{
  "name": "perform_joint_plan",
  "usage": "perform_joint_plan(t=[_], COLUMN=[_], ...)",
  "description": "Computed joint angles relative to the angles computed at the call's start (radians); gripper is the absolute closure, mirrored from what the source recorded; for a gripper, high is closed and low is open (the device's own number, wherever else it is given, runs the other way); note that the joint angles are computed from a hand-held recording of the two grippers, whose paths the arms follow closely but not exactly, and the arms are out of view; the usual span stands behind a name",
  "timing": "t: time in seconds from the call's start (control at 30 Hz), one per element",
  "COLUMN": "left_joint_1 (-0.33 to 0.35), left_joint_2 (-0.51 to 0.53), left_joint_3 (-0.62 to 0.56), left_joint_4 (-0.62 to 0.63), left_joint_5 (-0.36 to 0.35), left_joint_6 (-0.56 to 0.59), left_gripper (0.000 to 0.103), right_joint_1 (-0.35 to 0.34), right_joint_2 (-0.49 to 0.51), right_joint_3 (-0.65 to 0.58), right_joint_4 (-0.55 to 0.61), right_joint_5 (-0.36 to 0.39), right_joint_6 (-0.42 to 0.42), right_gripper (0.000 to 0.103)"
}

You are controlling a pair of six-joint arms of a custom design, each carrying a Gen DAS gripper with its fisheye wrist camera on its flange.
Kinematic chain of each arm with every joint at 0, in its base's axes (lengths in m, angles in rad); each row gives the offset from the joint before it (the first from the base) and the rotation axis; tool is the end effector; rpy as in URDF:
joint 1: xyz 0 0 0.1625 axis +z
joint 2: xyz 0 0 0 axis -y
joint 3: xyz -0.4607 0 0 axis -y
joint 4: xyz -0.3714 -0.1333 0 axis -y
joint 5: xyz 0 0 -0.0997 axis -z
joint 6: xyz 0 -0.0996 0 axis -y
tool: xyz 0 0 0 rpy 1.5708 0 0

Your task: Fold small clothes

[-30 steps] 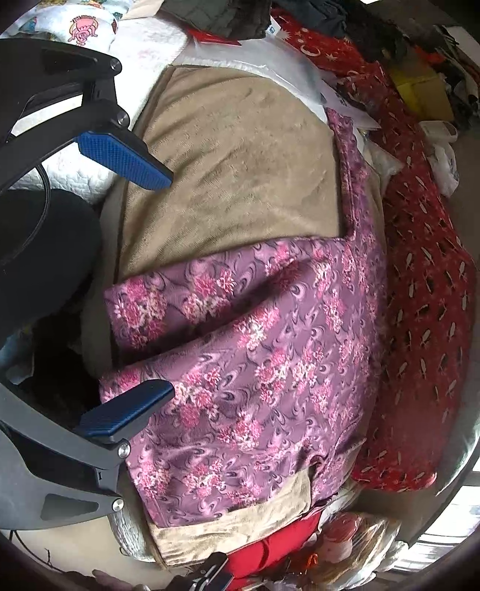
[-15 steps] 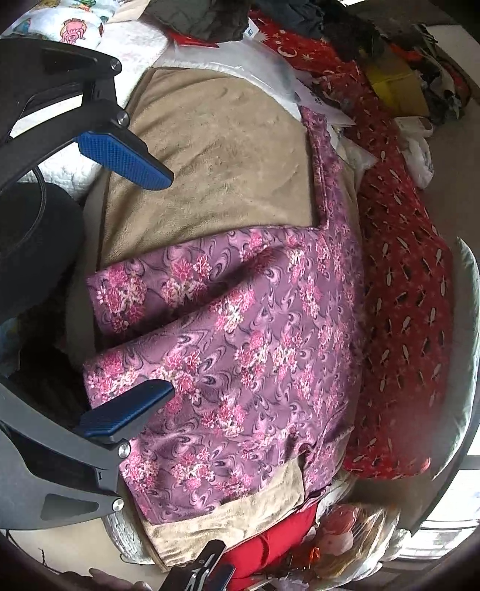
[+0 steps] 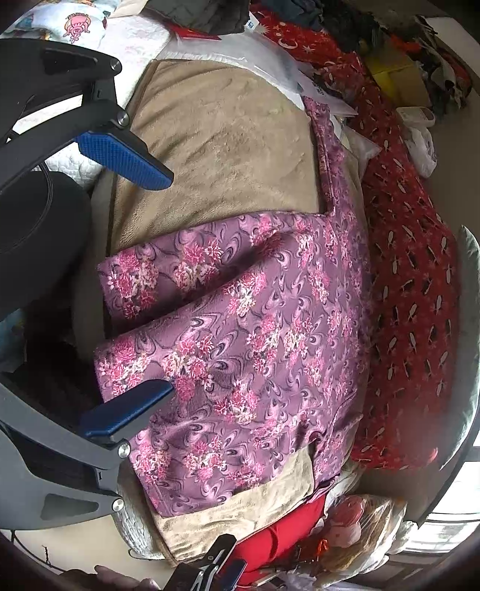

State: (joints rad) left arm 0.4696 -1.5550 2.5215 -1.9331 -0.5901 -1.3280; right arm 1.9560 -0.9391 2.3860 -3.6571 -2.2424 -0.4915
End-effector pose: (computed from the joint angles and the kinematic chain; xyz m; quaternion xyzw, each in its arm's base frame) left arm -0.1420 -0.3143 0.2153 0.0439 0.8527 -0.3299 0.4028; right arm 0.2331 -0.3851 0.1627 0.2867 -0.8555 0.2797 0.3281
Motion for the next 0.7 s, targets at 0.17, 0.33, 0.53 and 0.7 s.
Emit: perform_joint_plan(t=[0.17, 0.33, 0.53, 0.7], left_joint_1=[-0.003, -0.004, -0.001, 0.003], left_joint_2=[0.001, 0.0, 0.004, 0.007], left_joint_3=[0.0, 0.001, -0.002, -0.002], left_joint_4=[0.003, 0.005, 0.006, 0.004], left_joint_5=[-0.003, -0.003, -0.01, -0.013], left_joint_6=[-0.004, -0.007, -0.005, -0.005], left_gripper=[0.0, 0.0, 0.0, 0.0], right_joint_1=[0.003, 0.002, 0.001, -0.001], right_joint_2=[0.003, 0.005, 0.007, 0.008], right_joint_3=[0.0, 0.0, -0.002, -0.003], right_joint_4=[-0.005, -0.006, 0.005, 0.01], right_joint_5=[-0.001, -0.001, 0.0, 0.002], right_joint_6=[-0.008, -0.006, 0.004, 0.008], right_gripper=[0.012, 0.012, 0.012, 0.012])
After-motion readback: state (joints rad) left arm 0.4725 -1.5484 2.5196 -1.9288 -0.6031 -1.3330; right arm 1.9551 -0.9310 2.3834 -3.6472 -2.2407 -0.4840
